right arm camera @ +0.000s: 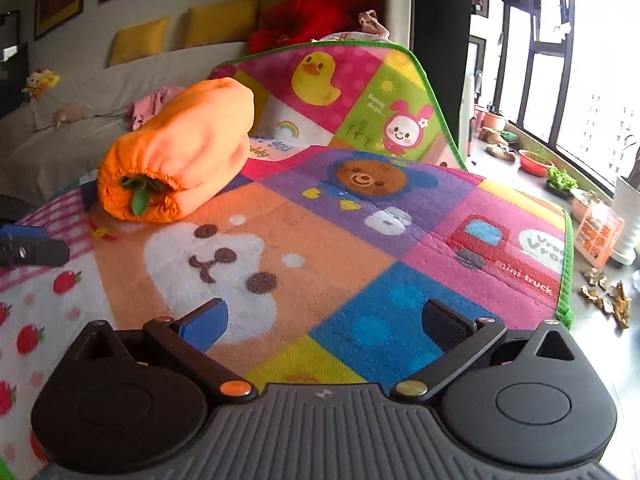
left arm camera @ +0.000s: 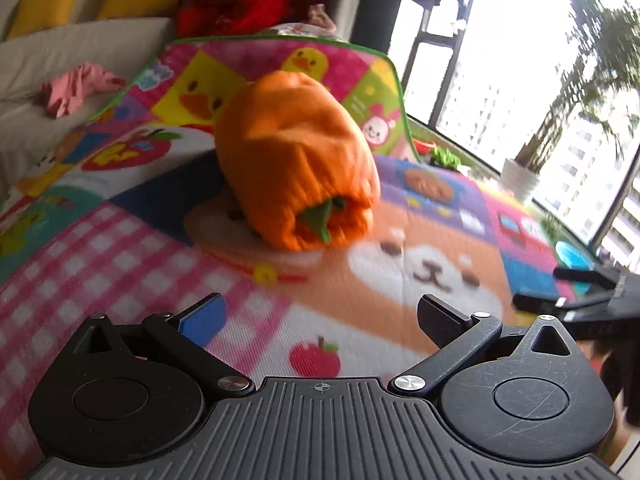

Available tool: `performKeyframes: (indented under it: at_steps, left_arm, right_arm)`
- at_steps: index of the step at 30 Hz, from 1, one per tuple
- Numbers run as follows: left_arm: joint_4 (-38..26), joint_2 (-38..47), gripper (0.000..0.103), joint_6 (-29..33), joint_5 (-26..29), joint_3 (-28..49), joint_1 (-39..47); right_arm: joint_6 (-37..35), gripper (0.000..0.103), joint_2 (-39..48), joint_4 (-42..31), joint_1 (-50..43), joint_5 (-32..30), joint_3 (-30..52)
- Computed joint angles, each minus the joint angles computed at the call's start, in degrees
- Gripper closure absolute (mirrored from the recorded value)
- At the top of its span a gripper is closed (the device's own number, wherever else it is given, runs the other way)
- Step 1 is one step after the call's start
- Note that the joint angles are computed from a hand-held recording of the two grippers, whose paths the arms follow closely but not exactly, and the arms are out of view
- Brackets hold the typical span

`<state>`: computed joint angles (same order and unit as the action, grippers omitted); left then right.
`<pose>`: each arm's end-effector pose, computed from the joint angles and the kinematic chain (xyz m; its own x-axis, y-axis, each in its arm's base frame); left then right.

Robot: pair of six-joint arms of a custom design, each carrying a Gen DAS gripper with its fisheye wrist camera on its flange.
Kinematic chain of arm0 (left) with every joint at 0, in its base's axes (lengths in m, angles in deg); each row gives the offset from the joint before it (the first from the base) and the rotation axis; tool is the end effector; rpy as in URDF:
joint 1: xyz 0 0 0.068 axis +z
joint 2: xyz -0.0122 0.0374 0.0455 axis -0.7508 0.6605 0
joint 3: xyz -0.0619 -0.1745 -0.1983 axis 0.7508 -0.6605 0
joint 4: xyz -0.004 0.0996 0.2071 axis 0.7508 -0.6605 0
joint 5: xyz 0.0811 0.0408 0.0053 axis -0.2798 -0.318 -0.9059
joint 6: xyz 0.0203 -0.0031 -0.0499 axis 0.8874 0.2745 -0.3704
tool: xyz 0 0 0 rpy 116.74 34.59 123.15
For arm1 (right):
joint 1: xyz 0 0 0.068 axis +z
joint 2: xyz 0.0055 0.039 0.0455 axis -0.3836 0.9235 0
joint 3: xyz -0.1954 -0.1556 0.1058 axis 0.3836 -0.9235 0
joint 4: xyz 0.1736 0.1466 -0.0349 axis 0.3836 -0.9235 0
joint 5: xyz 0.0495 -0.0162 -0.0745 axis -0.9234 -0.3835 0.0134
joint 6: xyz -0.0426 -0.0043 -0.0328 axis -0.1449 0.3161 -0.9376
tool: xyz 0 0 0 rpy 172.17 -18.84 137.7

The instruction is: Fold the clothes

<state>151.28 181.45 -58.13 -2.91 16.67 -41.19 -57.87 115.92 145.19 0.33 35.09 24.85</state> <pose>0.2643 0.0188 0.0225 -0.5862 0.0330 -0.8095 0.2977 0.9381 -0.1773 0.2505 0.0960 0.0026 -0.5710 -0.0922 -0.8158 -0.1079 0.9935 -0.0368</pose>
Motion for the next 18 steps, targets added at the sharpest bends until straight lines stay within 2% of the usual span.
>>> performKeyframes:
  at_steps: [2,5,8,9,14,18]
  left_arm:
    - [5.4,3.0,0.000,0.1,-3.9,-1.2,-1.8]
    - [4.3,3.5,0.000,-0.9,-5.4,-0.8,-2.3]
    - [-0.7,2.8,0.000,-1.9,-4.7,1.2,-1.4]
    - [0.0,3.0,0.000,-2.0,-4.7,1.0,-1.3]
    - [0.2,3.5,0.000,-1.9,-5.4,1.2,-1.8]
    - [-1.0,3.1,0.000,-1.1,-6.6,1.5,-2.6]
  right_arm:
    - [1.0,0.000,-0.1,-3.9,-1.1,1.0,2.1]
    - [1.5,0.000,0.2,-6.5,-1.8,-0.1,3.8]
    - [1.6,0.000,0.6,-8.5,-2.5,-1.6,5.2]
    - [1.6,0.000,0.7,-8.7,-2.6,-1.7,5.4]
    - [1.5,0.000,1.5,-7.2,-2.8,-2.6,5.0]
    - [-2.7,0.000,2.7,-3.1,-3.0,-7.4,3.6]
